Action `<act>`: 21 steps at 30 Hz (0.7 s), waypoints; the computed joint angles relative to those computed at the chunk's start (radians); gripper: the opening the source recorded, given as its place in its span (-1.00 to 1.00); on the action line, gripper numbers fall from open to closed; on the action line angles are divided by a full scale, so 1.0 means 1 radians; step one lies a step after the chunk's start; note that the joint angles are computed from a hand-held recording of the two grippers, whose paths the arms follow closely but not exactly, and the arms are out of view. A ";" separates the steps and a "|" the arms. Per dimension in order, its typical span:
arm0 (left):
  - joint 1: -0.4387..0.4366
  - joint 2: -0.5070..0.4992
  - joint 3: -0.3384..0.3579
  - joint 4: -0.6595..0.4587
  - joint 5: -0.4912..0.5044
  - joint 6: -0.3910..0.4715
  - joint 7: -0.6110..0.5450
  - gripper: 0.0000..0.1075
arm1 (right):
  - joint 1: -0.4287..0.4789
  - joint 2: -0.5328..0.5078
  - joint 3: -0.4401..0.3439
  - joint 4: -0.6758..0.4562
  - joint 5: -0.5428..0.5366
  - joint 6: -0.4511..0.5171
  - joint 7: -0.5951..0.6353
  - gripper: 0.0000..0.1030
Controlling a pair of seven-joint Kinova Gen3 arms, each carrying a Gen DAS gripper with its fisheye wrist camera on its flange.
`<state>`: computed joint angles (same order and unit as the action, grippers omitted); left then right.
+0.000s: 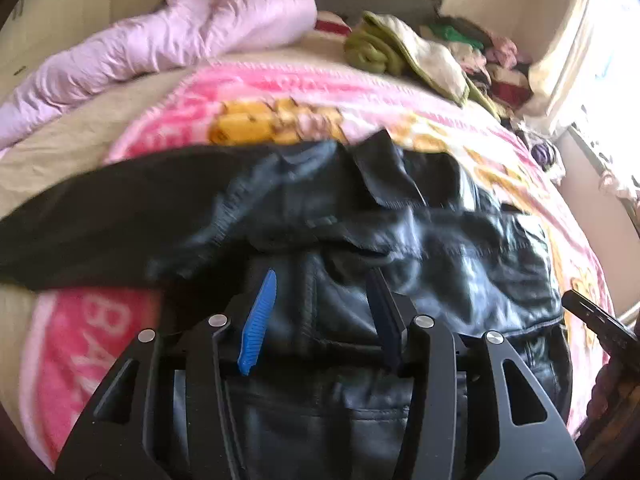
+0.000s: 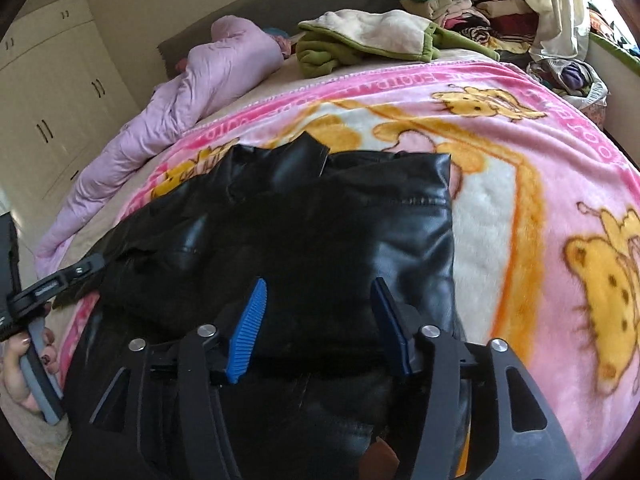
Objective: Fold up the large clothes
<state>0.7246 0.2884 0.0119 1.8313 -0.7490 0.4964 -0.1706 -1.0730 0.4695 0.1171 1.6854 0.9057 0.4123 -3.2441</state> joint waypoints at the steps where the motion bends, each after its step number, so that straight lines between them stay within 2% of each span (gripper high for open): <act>1: -0.013 0.015 0.019 -0.009 0.022 -0.004 -0.031 -0.24 | 0.007 0.004 -0.012 -0.006 -0.014 0.010 0.016 0.07; 6: -0.033 0.091 0.043 -0.073 0.135 0.053 -0.160 -0.13 | 0.066 0.046 -0.075 -0.051 -0.132 0.084 0.135 0.13; 8: -0.008 0.108 0.008 -0.084 0.154 0.073 -0.169 -0.05 | 0.096 0.060 -0.090 -0.054 -0.188 0.076 0.176 0.13; 12: -0.029 0.112 -0.007 -0.047 0.192 -0.002 -0.181 -0.05 | 0.074 0.091 -0.056 -0.076 -0.229 0.079 0.212 0.13; 15: 0.029 0.110 -0.055 -0.053 0.169 0.013 -0.136 -0.04 | 0.046 0.106 -0.037 -0.105 -0.241 0.119 0.229 0.19; 16: 0.047 0.104 -0.069 -0.049 0.153 0.011 -0.112 0.06 | 0.034 0.102 -0.027 -0.104 -0.236 0.120 0.220 0.25; 18: 0.067 0.083 -0.089 -0.024 0.124 -0.021 -0.060 0.15 | -0.007 0.082 0.006 -0.083 -0.202 0.113 0.171 0.31; 21: 0.104 0.061 -0.113 -0.005 0.059 -0.024 0.020 0.20 | -0.038 0.048 0.030 -0.039 -0.147 0.076 0.093 0.45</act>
<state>0.8283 0.3499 -0.1015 1.8265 -0.6902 0.4723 -0.1503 -1.1112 0.5177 0.1469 1.6460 0.7590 0.4887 -3.1508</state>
